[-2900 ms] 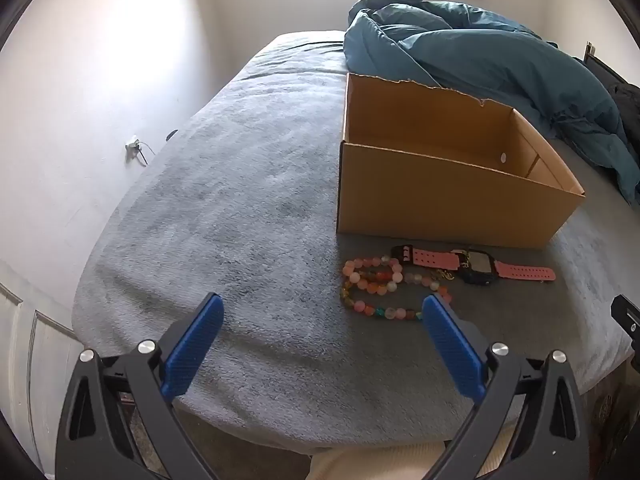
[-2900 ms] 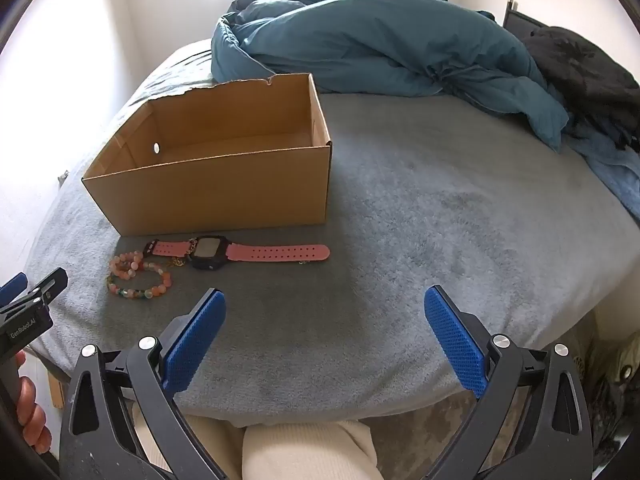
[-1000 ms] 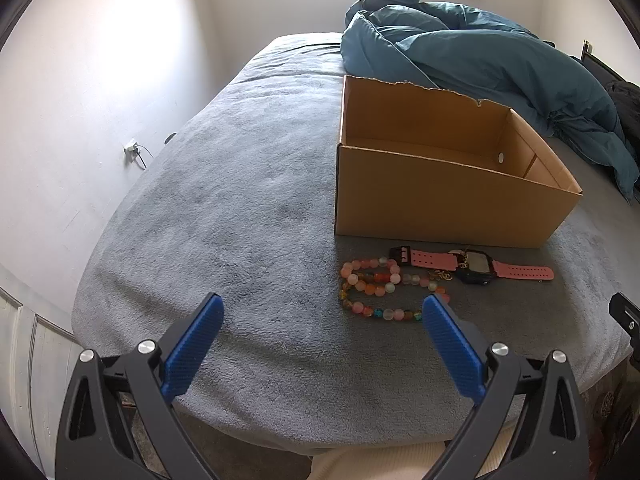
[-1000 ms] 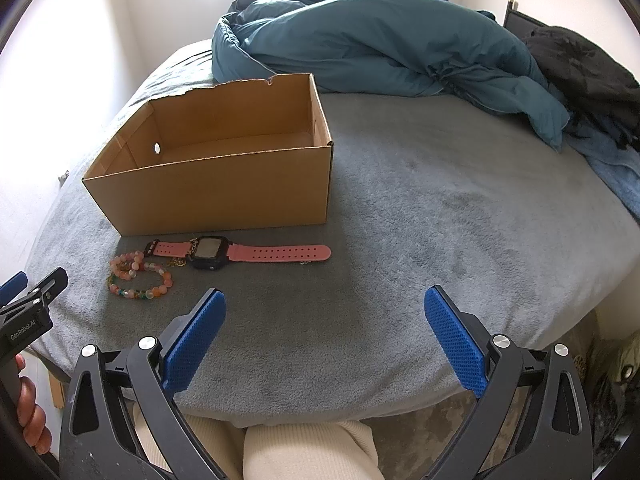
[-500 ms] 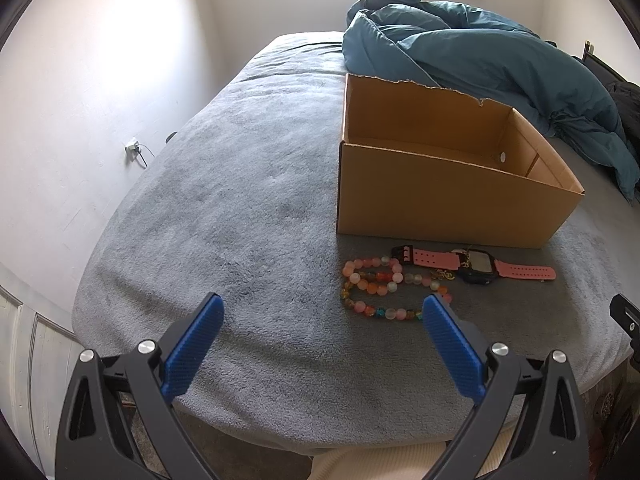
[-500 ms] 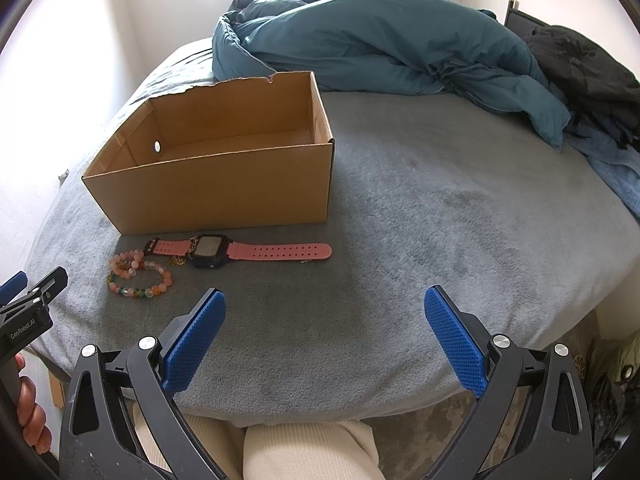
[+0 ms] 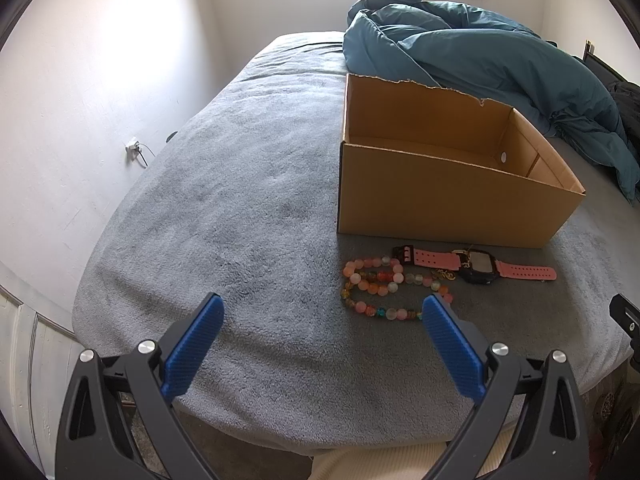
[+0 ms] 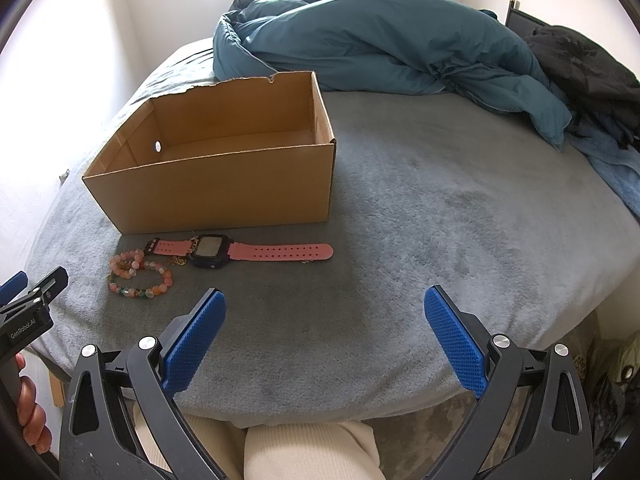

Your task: Organize jewelry

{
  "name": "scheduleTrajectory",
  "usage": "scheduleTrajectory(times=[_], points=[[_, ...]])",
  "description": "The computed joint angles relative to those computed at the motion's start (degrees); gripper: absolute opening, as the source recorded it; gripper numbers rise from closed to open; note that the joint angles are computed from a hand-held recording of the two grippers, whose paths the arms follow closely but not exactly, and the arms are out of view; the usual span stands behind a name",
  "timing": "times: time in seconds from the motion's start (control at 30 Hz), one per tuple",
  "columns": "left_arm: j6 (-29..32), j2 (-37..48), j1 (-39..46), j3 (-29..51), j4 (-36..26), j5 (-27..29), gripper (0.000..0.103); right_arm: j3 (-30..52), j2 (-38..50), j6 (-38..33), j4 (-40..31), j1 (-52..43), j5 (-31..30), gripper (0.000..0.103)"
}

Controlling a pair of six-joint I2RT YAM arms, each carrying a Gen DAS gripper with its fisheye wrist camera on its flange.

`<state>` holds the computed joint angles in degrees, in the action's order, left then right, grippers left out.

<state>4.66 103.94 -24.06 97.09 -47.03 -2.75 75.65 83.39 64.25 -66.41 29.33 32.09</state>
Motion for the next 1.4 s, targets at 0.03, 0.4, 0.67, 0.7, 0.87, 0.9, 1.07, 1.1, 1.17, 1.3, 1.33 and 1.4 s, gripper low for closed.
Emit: scheduleTrajectory(times=[0.03, 0.4, 0.67, 0.7, 0.87, 0.9, 1.07, 1.1, 1.17, 1.3, 1.33, 1.4], points=[[0.02, 0.02, 0.05, 0.03, -0.04, 0.03, 0.097, 0.10, 0.10, -0.09, -0.01, -0.06, -0.03, 0.095], [-0.15, 0.53, -0.21, 0.01, 0.21, -0.50, 0.097, -0.24, 0.71, -0.89, 1.29, -0.63, -0.54, 0.095], [2.35, -0.40, 0.51, -4.26, 6.08, 1.01, 0.097, -5.86, -1.91, -8.32, 13.94, -2.33, -3.86, 0.095], [3.19, -0.23, 0.84, -4.49, 6.52, 2.51, 0.097, -6.47, -1.89, -9.70, 15.88, -2.38, -4.38, 0.095], [8.88, 1.67, 3.13, -5.05, 8.05, 13.99, 0.097, -10.07, -0.22, -17.81, 28.30, -4.60, -12.25, 0.088], [9.51, 2.37, 3.69, -4.65, 7.61, 16.59, 0.097, -10.05, 0.73, -19.16, 30.06, -5.43, -14.47, 0.086], [7.72, 4.74, 4.26, -4.59, 9.30, 21.69, 0.097, -9.89, 5.15, -22.93, 36.57, -8.24, -23.22, 0.070], [7.52, 5.73, 4.44, -4.20, 9.53, 22.87, 0.097, -10.16, 5.36, -23.10, 37.37, -8.47, -24.30, 0.068], [7.15, 7.58, 4.51, -2.93, 9.06, 23.85, 0.097, -9.55, 7.65, -24.17, 39.18, -9.64, -27.85, 0.060], [6.45, 8.57, 4.89, -4.54, 13.47, 21.40, 0.097, -8.24, 11.13, -24.39, 42.56, -11.40, -34.65, 0.052], [6.89, 8.27, 4.81, -5.66, 15.32, 20.28, 0.097, -7.63, 12.09, -24.58, 43.16, -11.58, -35.92, 0.050], [8.31, 8.72, 4.85, -6.02, 16.29, 19.00, 0.097, -6.37, 13.93, -25.08, 44.13, -11.75, -38.07, 0.048]])
